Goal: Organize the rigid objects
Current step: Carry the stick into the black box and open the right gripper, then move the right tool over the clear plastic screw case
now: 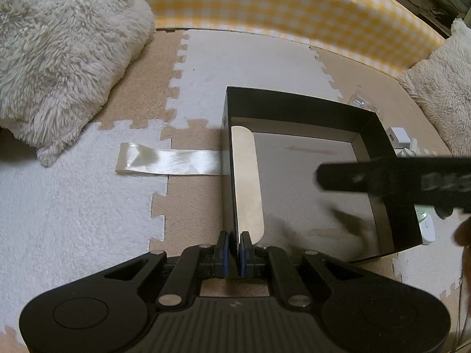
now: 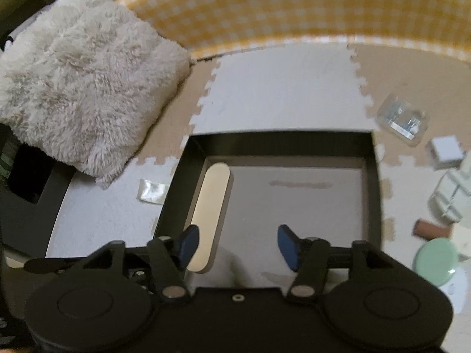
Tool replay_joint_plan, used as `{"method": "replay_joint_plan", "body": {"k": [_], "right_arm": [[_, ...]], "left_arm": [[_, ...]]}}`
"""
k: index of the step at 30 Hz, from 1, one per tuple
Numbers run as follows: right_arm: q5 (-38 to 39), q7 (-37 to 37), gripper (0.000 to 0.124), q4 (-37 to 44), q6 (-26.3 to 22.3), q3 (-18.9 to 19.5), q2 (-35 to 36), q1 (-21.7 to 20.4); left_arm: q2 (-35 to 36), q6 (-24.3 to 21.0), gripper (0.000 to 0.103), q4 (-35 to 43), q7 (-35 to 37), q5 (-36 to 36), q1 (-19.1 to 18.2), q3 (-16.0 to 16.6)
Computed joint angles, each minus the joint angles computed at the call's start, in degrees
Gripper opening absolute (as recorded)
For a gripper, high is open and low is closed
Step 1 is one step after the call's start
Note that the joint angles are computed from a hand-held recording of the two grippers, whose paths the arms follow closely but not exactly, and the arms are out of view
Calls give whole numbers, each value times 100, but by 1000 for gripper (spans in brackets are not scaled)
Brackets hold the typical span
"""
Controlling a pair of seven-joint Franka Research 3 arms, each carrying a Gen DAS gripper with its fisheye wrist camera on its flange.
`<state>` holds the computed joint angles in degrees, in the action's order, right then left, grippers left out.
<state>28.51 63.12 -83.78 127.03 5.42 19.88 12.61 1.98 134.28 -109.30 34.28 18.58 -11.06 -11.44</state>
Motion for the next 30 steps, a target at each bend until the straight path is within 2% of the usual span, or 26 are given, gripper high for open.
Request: {"method": "replay_joint_plan", "body": {"k": [2,8,13,15,22,30], "right_arm": [[52,-104,77,-45,94,0,-97,-36],[418,-547,95,-167,492,-10,-376,-201],[1012,-1224,102,-220,988,3,-468,-419],[1043,-1260,103,-134,1254,-49,-395,-443],[597,-353,103,819,1616,-180,429,-538],[-81,772,103,2066,1661,-226,1509,-582]], "left_arm": [[0,-3,8,1,0,5,-2,1],[-1,7,8,-4,17,-17,-1,2],[1,1,8,4,25,-22,1,4],[0,-3,8,4,28,-23,2,5],[3,0,8,7,31,-20,1,4],[8,-36,8,34,85,-10,2,6]]}}
